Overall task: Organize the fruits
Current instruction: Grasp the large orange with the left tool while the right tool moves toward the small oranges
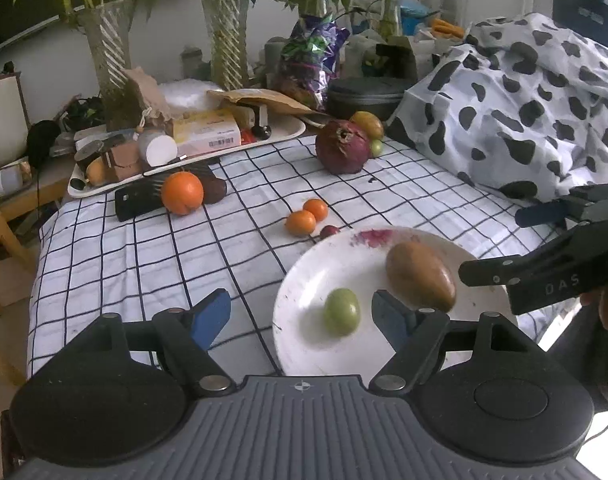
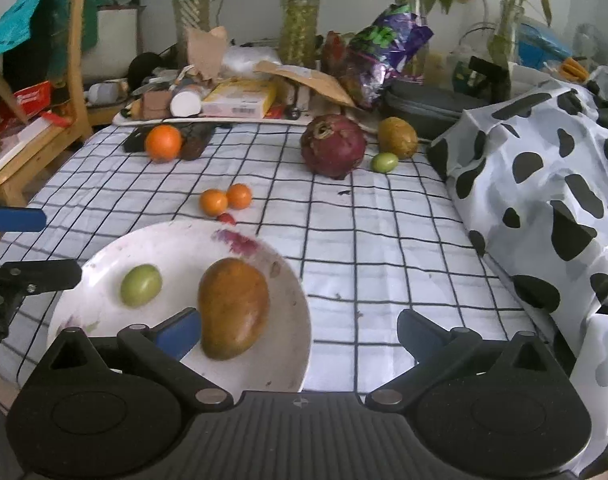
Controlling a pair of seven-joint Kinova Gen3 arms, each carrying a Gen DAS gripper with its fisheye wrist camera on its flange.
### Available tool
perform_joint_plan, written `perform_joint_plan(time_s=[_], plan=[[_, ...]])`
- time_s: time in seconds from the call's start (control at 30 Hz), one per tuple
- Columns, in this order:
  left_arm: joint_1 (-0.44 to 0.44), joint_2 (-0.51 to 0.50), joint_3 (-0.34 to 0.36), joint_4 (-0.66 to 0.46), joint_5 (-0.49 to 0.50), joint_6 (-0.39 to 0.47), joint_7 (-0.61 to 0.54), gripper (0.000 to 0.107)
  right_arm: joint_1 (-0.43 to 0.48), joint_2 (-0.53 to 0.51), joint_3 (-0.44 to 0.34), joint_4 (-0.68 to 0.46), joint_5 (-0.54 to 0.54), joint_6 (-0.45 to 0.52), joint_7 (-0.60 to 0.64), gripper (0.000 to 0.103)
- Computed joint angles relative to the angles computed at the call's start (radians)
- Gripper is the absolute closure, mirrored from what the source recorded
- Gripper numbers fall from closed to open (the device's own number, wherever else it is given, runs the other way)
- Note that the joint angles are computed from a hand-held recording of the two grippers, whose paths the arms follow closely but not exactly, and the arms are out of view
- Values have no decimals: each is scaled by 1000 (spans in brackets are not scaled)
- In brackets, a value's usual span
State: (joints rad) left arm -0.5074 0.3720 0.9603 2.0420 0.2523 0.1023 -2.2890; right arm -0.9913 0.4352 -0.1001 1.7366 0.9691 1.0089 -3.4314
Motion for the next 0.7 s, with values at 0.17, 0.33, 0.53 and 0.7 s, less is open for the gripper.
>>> perform_joint_plan(time_s=[0.17, 0.33, 0.53, 0.7], plan=[[57, 23, -62, -42, -13, 4, -6, 31, 12, 1, 13, 6, 17, -7, -15, 0], [149, 33, -170, -84, -30, -21, 31, 31, 38, 9, 20, 3, 35, -19, -6, 0], [238, 61, -276, -148, -87, -38, 96, 31, 79, 19, 34, -5, 45, -71, 36, 0], [348, 91, -403, -218, -132, -30, 147, 31, 113, 28, 49, -20, 40, -131, 86, 0]])
